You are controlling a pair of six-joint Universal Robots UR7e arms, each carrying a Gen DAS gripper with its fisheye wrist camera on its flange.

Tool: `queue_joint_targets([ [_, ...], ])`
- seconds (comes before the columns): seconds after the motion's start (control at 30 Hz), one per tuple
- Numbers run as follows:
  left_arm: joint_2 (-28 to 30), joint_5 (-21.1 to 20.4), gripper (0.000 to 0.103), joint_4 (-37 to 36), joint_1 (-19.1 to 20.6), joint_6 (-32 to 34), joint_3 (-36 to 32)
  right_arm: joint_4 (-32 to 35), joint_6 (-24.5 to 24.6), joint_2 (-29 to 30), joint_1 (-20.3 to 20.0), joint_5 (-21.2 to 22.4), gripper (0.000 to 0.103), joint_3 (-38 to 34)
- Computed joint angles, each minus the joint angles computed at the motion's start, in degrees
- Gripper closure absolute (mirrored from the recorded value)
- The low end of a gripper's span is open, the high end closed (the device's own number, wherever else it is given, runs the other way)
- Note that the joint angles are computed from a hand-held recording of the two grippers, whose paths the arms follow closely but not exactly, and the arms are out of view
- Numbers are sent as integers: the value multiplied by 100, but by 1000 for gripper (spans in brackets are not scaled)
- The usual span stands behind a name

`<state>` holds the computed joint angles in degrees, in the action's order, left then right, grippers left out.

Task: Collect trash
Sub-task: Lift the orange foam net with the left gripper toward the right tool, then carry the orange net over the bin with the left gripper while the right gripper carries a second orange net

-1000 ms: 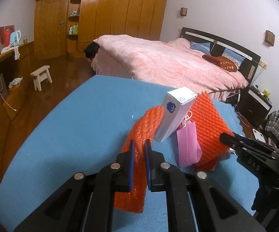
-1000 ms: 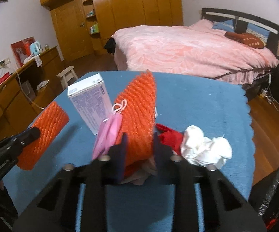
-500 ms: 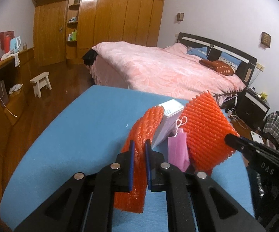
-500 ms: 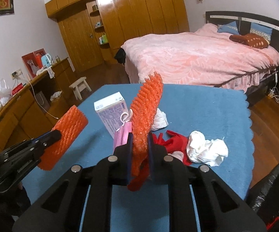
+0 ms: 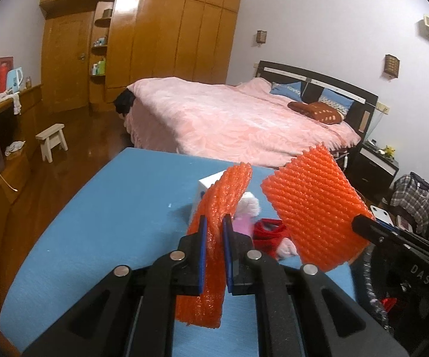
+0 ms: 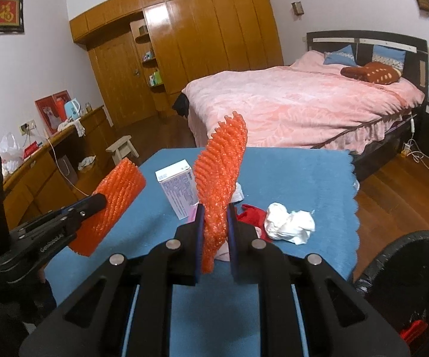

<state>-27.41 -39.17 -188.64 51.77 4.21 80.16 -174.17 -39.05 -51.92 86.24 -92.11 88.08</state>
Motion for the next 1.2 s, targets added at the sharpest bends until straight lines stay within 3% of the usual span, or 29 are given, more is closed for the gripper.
queue_joint_targets([
  [0.57,300,-614,93,366,-343,-2,-266,-729,134,-958,-378,-84,89,893],
  [1.2,1235,-1885,93,1174,-763,250,-1314,-1492,237,-1935,-1110,-411,89,1670],
])
